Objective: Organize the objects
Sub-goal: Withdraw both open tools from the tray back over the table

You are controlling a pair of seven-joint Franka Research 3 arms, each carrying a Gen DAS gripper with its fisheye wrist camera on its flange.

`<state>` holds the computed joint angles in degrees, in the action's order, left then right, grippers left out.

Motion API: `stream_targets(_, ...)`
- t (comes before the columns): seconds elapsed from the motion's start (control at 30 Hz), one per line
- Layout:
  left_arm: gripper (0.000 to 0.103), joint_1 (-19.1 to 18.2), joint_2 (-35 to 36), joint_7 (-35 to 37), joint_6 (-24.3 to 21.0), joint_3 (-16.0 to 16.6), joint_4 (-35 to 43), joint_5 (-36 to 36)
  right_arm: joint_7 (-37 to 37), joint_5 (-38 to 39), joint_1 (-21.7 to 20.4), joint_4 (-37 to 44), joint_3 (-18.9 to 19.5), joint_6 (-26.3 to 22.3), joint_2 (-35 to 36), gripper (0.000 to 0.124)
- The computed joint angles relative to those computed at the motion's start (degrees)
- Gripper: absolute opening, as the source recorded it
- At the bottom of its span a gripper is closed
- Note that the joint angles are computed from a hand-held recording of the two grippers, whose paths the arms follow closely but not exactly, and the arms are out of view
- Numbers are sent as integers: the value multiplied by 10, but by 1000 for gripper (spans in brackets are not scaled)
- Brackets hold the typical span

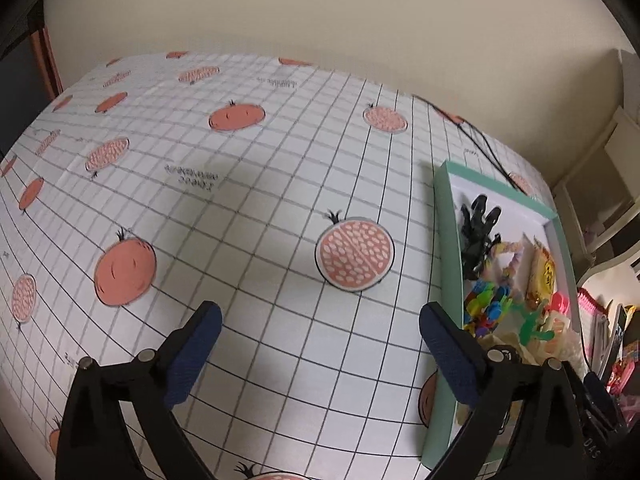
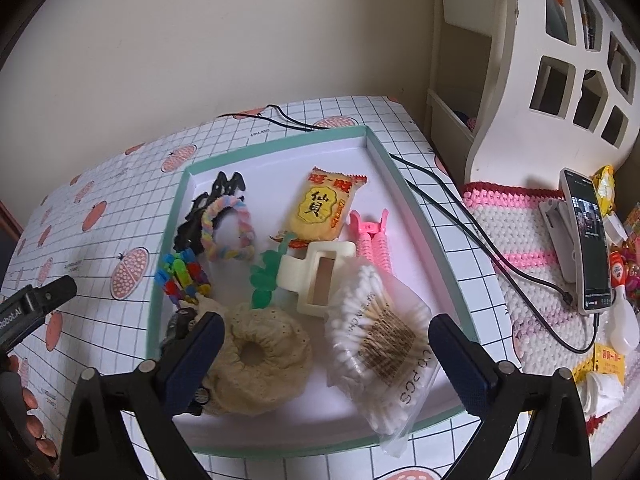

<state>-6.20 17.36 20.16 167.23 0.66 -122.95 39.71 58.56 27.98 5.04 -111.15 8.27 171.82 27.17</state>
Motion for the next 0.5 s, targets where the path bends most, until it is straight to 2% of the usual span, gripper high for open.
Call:
stream_targets(0.2,99,-7,-23,-20,8,18,-10,60,8,5,6,-15,-1,2,-18,103)
stream_targets(0.3,99,2,-34,-5,1,11,-14,78,24,-8,21,-27,-17,6,-29,103)
stream_targets(0.4,99,6,-46,4,-21,5,-18,98,27,-10,22,-43,-17,10,-43,103)
stream_targets(0.5,99,15,-60,6,-16,-1,-28,119,25,-9,21,-58,-12,17,-57,103)
